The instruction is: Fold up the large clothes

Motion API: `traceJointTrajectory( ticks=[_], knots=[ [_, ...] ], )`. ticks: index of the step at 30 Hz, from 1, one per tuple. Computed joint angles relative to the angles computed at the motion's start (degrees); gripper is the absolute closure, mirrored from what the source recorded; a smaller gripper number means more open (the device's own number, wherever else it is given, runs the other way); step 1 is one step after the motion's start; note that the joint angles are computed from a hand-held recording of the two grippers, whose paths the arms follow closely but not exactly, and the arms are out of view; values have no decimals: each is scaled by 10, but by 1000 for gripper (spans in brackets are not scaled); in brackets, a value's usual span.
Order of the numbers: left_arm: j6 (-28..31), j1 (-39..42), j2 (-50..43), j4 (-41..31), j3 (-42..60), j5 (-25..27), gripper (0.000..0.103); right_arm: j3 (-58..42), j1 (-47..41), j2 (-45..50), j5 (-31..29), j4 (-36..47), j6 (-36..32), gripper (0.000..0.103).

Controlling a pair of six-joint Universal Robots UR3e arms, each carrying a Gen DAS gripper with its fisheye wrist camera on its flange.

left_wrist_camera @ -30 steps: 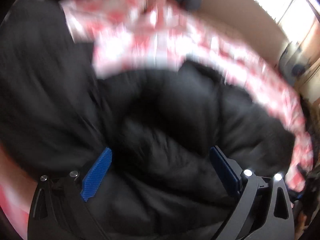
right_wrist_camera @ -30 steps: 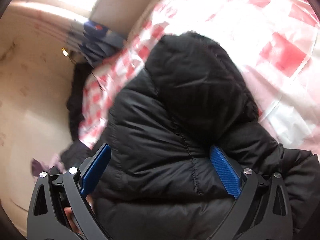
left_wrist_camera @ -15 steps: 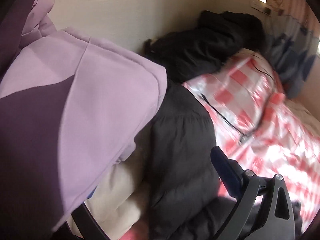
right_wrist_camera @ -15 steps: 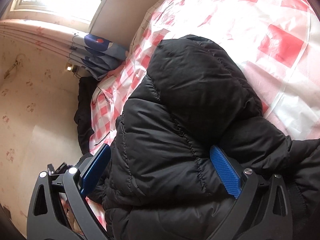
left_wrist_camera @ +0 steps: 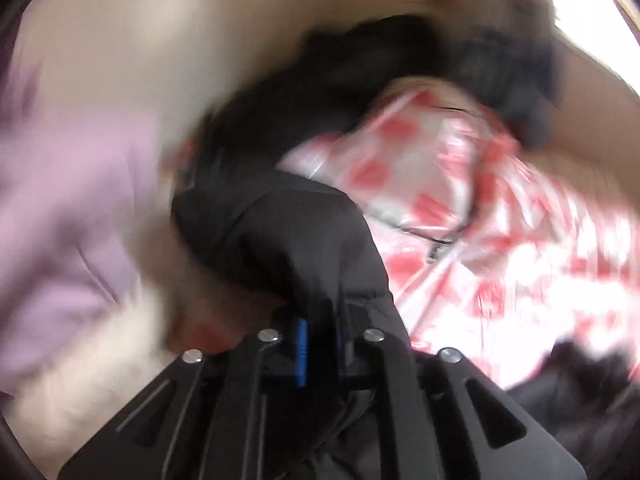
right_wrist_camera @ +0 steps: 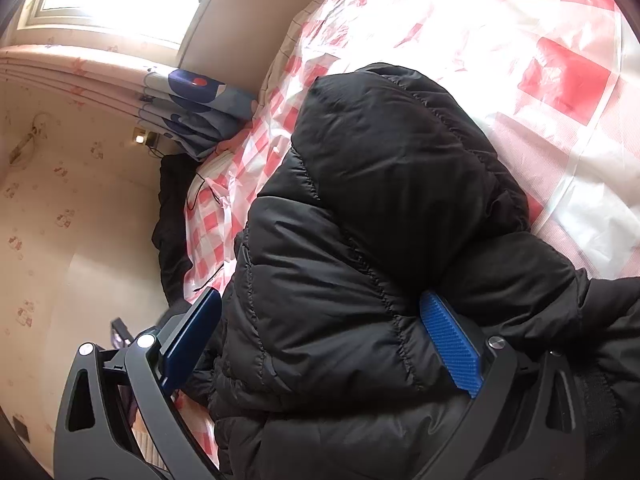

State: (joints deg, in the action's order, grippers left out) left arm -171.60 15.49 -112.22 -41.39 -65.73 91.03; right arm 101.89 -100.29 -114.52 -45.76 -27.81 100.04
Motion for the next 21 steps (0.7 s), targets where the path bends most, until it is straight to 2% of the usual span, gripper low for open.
traceJointTrajectory(
  ticks=[2,3,4,5,6,8,10,11,12,14,16,17,19,20,21],
  knots=[
    [32,-4,64,20,-82,-49,94,0,0,1,-1,1,-2,7],
    [48,5,111,-5,-131,-98,94,0,-1,2,-1,2,-3,7],
    [64,22,143,-60,-155,-153,94,0,-2,5,-2,4,-3,7],
    [103,45,165,-162,-167,-227,94,-1,-3,7,-2,6,-4,7],
    [139,60,177,-225,-176,-265,94,-1,-3,9,-2,7,-4,7],
    [194,85,205,-250,-220,-315,93,-2,-4,12,-3,9,-6,7],
    [240,138,214,-350,-201,-379,91,-3,-5,17,-4,10,-7,7],
    [257,168,207,-418,-175,-417,81,-3,-5,20,-5,11,-7,7],
    [287,207,199,-513,-140,-460,62,-4,-5,23,-4,11,-6,7],
    [328,264,206,-593,-103,-505,47,-4,-2,27,-3,6,-1,7],
    [355,294,190,-653,-58,-535,38,-5,-1,24,-2,6,0,7],
    [350,294,181,-661,-44,-536,29,-5,0,22,-2,5,2,7],
    [290,260,147,-590,-28,-502,28,-2,0,12,-1,5,3,7],
    [237,220,122,-527,-26,-453,28,0,1,7,-1,3,3,7],
    [199,196,112,-474,-43,-427,28,0,2,4,-1,2,3,7]
  ],
)
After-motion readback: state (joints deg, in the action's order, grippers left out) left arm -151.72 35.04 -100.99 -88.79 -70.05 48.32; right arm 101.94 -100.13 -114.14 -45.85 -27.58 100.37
